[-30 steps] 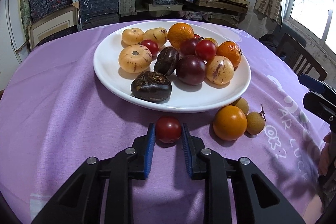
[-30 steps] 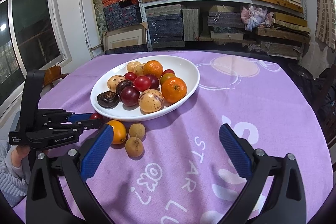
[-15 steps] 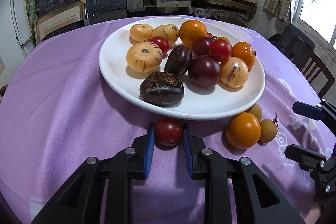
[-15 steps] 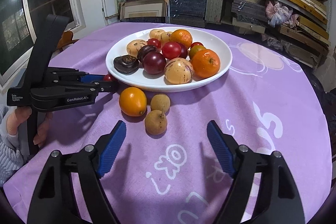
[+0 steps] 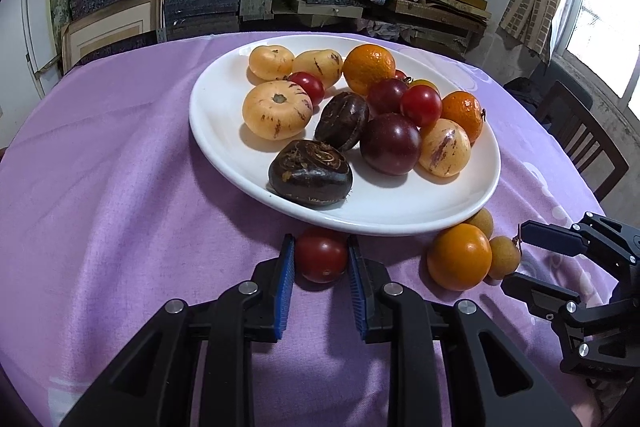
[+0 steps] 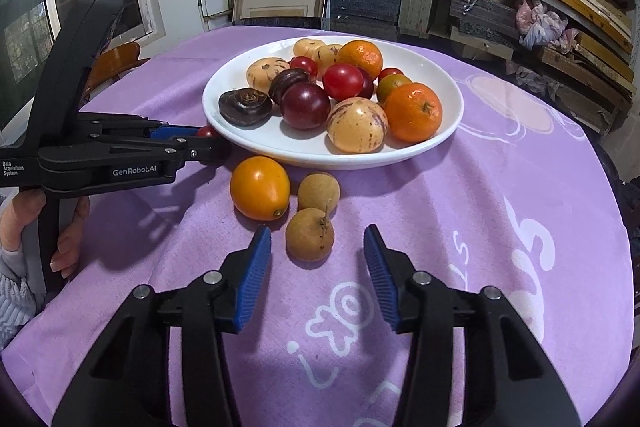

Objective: Organize fruits
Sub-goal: 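Grasp a small brown round fruit with the right tool while the left tool holds the tomato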

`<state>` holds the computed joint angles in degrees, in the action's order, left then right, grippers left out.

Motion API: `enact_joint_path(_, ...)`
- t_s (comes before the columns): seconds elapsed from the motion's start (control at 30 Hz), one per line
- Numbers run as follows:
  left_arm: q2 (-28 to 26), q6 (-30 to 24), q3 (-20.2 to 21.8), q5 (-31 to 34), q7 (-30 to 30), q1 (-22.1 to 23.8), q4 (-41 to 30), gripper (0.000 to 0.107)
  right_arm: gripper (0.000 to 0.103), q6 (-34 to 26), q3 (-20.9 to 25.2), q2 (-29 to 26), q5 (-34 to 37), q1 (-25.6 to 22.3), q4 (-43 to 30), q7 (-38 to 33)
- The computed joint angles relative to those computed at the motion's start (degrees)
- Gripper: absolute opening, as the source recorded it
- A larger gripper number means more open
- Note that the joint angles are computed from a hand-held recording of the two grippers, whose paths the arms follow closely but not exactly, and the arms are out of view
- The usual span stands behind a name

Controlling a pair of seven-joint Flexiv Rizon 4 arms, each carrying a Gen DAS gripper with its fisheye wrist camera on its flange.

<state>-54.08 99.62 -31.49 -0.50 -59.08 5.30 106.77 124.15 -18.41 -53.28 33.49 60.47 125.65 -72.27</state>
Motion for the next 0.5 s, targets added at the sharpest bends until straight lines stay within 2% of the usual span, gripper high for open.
enact_joint_path(0.07,0.00,0.04,0.04,0.13,0.10,-0.01,-0.01,0.026,0.045,-0.53,-0.01,0.07,-0.55,-0.62,-0.56,-0.02)
enact_joint_path(0.2,0.05,0.12,0.18,0.16,0.04,-0.15,0.03,0.026,0.028,-2.03,1.00,0.77,-2.88,-2.39,-0.87,0.23)
enact_joint_path(0.5,-0.18,0.12,-0.09,0.26,0.00,0.02,0.01,0.026,0.027,-2.00,2.00,1.25,-5.47,-4.56,-1.08,1.30)
